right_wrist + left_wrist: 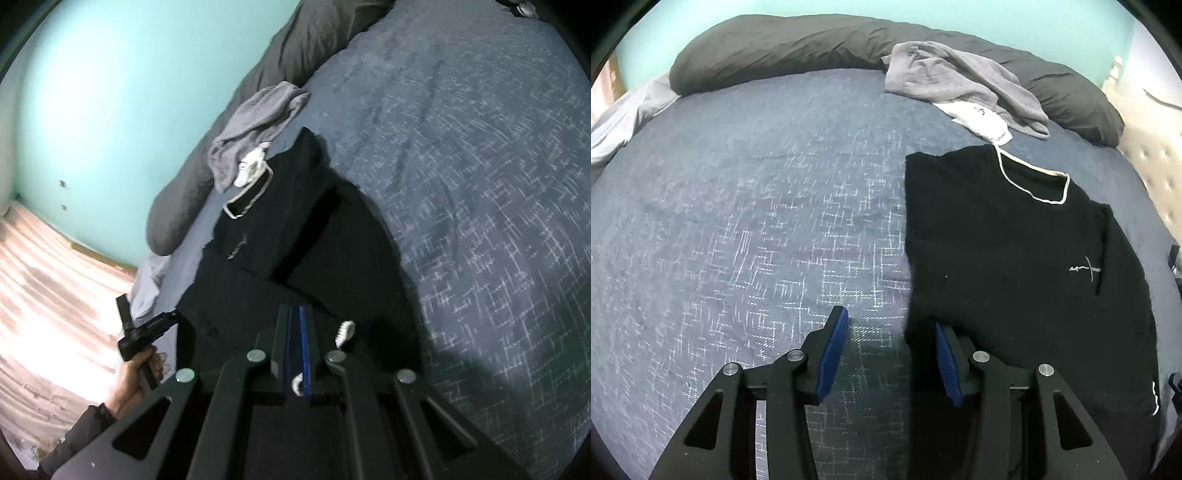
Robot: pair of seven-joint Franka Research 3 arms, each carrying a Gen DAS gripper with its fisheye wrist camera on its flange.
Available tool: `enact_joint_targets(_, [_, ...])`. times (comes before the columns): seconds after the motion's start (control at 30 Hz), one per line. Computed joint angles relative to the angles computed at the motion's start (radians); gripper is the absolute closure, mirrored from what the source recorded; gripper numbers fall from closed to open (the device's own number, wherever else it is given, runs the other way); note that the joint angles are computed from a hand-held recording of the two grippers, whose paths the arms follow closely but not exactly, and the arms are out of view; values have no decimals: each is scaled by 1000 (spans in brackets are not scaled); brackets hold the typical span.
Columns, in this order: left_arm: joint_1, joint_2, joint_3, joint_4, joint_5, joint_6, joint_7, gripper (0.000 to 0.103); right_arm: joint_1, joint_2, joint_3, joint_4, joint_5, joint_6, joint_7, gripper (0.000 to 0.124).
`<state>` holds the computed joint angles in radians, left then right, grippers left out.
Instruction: Fold clothes
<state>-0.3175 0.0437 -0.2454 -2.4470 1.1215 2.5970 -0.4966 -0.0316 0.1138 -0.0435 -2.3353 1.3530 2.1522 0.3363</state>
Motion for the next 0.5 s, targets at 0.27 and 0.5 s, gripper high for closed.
enact_joint_targets(0.27, [5,-8,3,-29,8,33,-34,53,8,10,7,12,-62,32,63,84])
enact_joint_targets(0.5, [12,-64,-9,-84,2,64,-69,52,65,-15,36,-13,-128,130,38,84])
